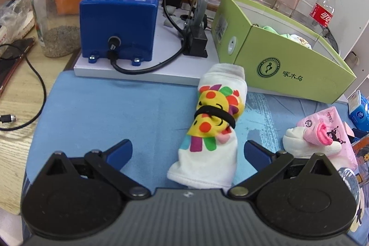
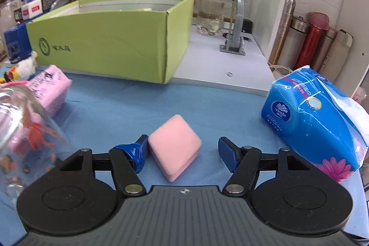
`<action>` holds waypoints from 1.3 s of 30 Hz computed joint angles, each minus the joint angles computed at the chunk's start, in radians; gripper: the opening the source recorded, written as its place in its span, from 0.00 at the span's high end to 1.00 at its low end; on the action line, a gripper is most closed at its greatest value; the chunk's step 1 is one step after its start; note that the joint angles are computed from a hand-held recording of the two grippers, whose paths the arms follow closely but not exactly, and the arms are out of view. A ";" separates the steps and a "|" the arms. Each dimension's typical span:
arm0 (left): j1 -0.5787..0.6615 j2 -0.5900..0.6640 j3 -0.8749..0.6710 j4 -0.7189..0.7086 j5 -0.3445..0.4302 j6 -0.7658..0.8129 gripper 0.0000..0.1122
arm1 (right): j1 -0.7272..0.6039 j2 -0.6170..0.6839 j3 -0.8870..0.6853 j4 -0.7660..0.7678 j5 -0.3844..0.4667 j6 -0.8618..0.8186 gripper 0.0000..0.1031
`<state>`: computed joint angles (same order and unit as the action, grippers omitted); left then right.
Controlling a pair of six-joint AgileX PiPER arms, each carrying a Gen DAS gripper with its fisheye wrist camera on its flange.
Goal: Organize soft objects
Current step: 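Lower the right tool around the pink sponge while the left tool straddles the flowered white sock, then close the right tool on the pink sponge while the left tool grasps the flowered sock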
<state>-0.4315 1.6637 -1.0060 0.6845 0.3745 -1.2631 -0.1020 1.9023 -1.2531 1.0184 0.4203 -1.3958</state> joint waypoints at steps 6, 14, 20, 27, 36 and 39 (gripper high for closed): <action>-0.014 0.032 -0.052 -0.038 0.027 0.111 0.09 | -0.035 0.008 0.048 0.250 0.012 -0.195 0.48; -0.012 0.143 -0.161 -0.067 0.052 0.219 0.09 | -0.029 0.003 0.089 0.425 -0.016 -0.351 0.46; -0.058 0.200 -0.213 0.075 0.128 0.150 0.09 | -0.023 0.003 0.094 0.448 -0.027 -0.371 0.44; -0.055 0.193 -0.189 0.117 0.100 0.110 0.09 | -0.027 0.010 0.088 0.444 -0.023 -0.368 0.41; -0.058 0.194 -0.193 0.114 0.108 0.109 0.09 | -0.023 0.008 0.092 0.455 -0.034 -0.386 0.39; -0.055 0.194 -0.198 0.093 0.109 0.133 0.09 | -0.019 0.007 0.095 0.461 -0.043 -0.388 0.38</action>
<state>-0.4865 1.8575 -1.2039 0.7774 0.4833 -1.1302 -0.1210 1.9091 -1.1580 1.4791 0.3768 -1.7835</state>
